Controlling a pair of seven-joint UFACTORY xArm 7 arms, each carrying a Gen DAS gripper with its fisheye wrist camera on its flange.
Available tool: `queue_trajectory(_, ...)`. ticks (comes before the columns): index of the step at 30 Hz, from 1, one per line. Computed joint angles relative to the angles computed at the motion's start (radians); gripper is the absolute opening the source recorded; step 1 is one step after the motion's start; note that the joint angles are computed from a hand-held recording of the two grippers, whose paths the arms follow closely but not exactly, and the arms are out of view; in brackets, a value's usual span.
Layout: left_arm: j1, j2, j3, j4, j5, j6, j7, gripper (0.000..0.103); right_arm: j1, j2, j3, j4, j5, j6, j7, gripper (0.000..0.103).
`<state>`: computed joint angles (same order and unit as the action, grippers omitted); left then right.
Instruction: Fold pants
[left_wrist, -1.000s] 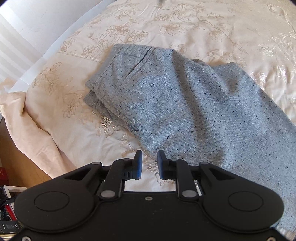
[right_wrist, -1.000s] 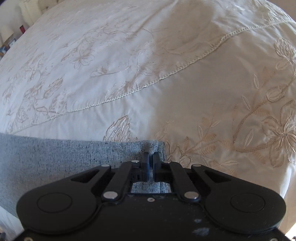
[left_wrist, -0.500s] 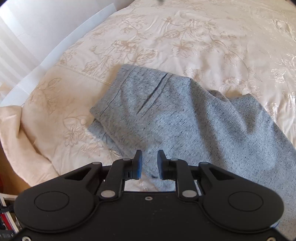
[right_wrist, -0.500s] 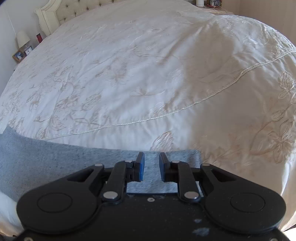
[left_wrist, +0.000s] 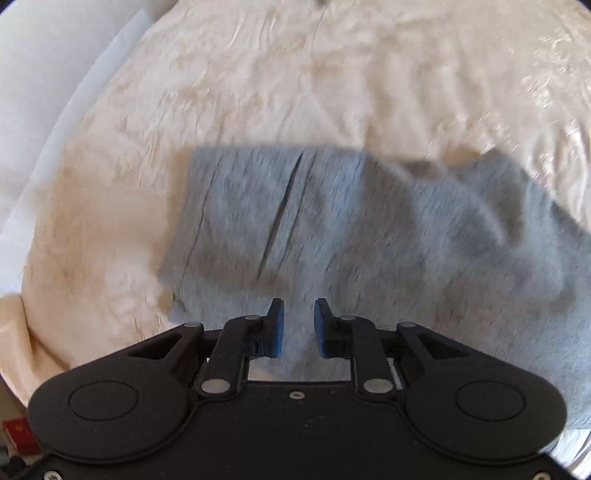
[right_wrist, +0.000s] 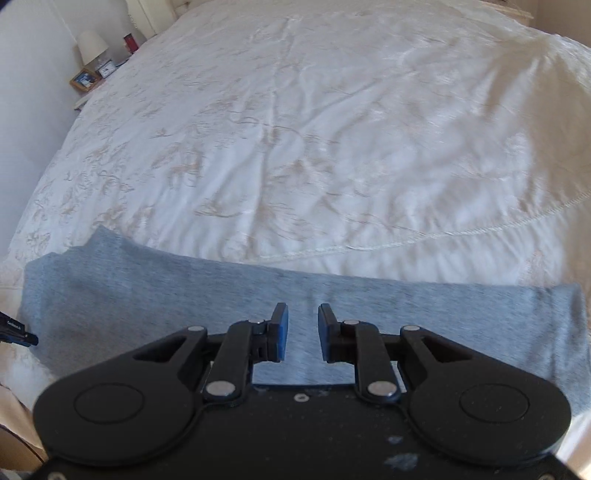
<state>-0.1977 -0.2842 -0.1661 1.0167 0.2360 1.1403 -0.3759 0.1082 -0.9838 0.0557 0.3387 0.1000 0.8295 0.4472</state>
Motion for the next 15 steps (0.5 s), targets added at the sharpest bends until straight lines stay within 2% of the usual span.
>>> queue_trajectory(4,0.002,0.098,0.029,0.089,-0.026,-0.125,0.075,0.029,0.101,0.287,0.030,0.141,0.085,-0.204,0.016,0.023)
queue_trajectory(7,0.012,0.174,0.043,0.122,-0.032,-0.175,0.083,0.029,0.168,0.499,0.035,0.278,0.138,-0.312,0.009,0.024)
queue_trajectory(12,0.033,0.232,0.074,0.078,-0.026,-0.200,0.112,0.032,0.214,0.754,0.057,0.485,0.161,-0.388,-0.022,0.027)
queue_trajectory(15,0.050,0.175,0.096,-0.040,-0.089,-0.307,0.173,0.037,0.222,0.870,0.068,0.577,0.176,-0.415,-0.054,0.030)
